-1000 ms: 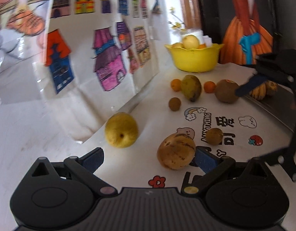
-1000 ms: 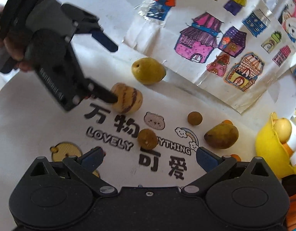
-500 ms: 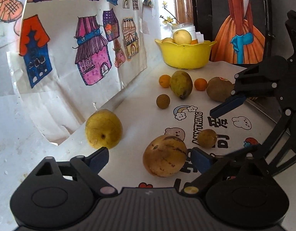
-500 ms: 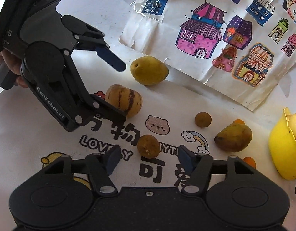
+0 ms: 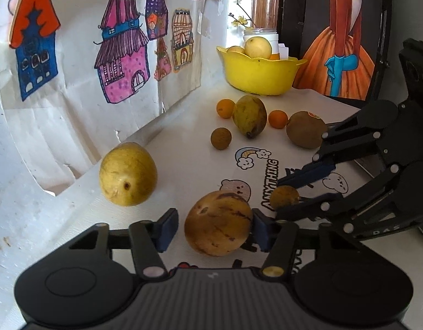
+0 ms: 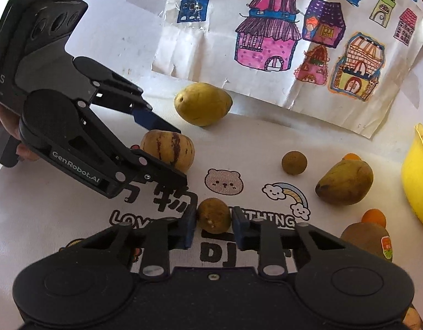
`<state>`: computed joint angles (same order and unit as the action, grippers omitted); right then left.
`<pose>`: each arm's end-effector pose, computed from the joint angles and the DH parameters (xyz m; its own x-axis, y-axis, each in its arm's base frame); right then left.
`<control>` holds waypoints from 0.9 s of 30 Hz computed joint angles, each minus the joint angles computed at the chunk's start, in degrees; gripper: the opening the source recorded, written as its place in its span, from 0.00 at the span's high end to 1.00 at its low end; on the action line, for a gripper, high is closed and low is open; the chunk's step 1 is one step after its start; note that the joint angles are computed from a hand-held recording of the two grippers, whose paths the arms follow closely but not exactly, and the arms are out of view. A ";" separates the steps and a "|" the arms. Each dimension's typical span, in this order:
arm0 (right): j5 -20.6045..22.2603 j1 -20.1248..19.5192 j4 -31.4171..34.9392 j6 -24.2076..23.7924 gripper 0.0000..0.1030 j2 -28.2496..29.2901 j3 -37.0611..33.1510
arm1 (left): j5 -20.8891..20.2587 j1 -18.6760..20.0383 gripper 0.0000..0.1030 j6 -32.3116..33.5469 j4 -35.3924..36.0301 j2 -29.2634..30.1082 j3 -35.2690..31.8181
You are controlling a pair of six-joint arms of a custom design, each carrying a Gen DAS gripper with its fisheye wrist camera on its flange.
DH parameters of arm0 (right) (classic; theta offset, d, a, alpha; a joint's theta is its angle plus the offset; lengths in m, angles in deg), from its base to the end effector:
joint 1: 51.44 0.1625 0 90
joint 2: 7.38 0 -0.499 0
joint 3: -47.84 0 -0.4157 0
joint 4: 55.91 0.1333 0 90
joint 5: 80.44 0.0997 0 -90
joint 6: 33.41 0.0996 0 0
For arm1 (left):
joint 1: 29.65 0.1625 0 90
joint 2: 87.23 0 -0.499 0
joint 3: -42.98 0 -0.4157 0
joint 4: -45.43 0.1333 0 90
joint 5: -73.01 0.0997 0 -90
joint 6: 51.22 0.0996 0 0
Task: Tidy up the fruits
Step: 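Grasp a large brown pepino with the left tool while the right tool grasps a small brown round fruit, then carry both fruits onto the metal tray and open both tools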
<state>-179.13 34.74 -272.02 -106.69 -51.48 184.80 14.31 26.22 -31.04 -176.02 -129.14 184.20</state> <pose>0.0863 -0.4818 0.0669 -0.3355 -0.7564 0.5615 -0.9233 0.3823 -0.0367 -0.0902 -0.4629 0.0666 -0.6455 0.4770 -0.5964 0.7434 0.5714 -0.3476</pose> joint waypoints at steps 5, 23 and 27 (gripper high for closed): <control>0.78 -0.57 -2.64 0.77 0.72 0.40 1.13 | 0.81 -0.49 0.49 -1.47 0.73 0.27 -0.11; 4.87 -6.11 -20.96 5.60 0.72 -4.96 12.59 | 2.95 -7.81 0.50 -15.40 0.05 4.17 0.44; 6.01 -9.24 -25.84 5.79 0.72 -7.12 15.60 | 2.52 -10.26 0.50 -15.96 0.13 5.79 -0.48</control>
<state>-173.12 25.50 -297.86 -100.90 -58.60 200.41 16.83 15.96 -46.99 -175.89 -123.35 183.72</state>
